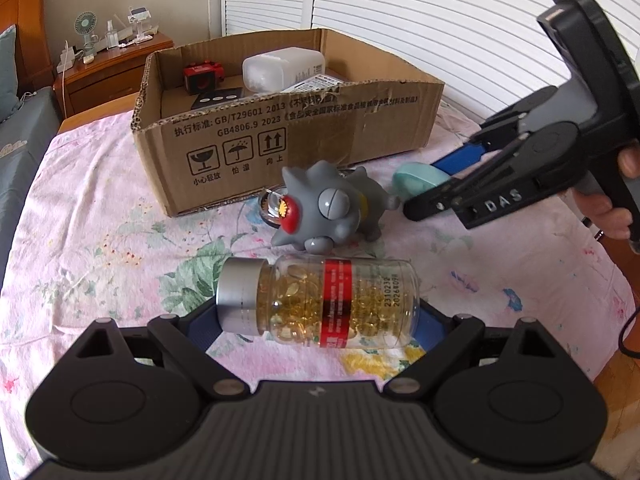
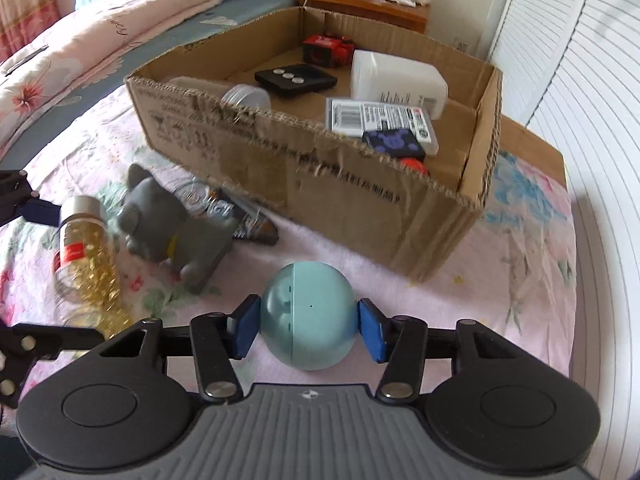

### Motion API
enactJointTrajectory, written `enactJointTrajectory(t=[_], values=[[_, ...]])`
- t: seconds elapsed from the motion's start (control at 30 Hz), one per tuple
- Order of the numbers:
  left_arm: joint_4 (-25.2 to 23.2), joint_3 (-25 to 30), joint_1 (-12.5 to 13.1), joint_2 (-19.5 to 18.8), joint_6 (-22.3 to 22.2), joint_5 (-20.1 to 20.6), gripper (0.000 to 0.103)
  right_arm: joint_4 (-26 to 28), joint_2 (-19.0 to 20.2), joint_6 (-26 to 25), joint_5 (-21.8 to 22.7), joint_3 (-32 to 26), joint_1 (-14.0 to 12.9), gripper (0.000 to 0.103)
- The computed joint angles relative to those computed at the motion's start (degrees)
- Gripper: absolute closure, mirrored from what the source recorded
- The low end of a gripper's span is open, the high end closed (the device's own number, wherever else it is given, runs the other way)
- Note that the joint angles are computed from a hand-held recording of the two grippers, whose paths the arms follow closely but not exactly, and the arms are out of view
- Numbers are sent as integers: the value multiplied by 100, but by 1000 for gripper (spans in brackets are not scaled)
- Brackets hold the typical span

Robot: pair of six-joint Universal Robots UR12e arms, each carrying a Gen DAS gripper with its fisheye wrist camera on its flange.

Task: Organize rigid objects
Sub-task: 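Lower the right tool onto the teal oval case and close on it, then carry the jar and teal case over the box and open the left tool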

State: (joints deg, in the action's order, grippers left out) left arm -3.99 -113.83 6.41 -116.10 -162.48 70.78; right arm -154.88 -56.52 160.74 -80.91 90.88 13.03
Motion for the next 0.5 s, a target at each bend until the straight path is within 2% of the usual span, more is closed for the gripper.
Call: enactJointTrajectory(t=[0.13,0.5], values=[[91,6,-10,-22,-47,21,9,180,-89,104,77,71,-1,45],[157,61,-7,-70,-251,-19,9,255,-94,447,217,45,-36,45]])
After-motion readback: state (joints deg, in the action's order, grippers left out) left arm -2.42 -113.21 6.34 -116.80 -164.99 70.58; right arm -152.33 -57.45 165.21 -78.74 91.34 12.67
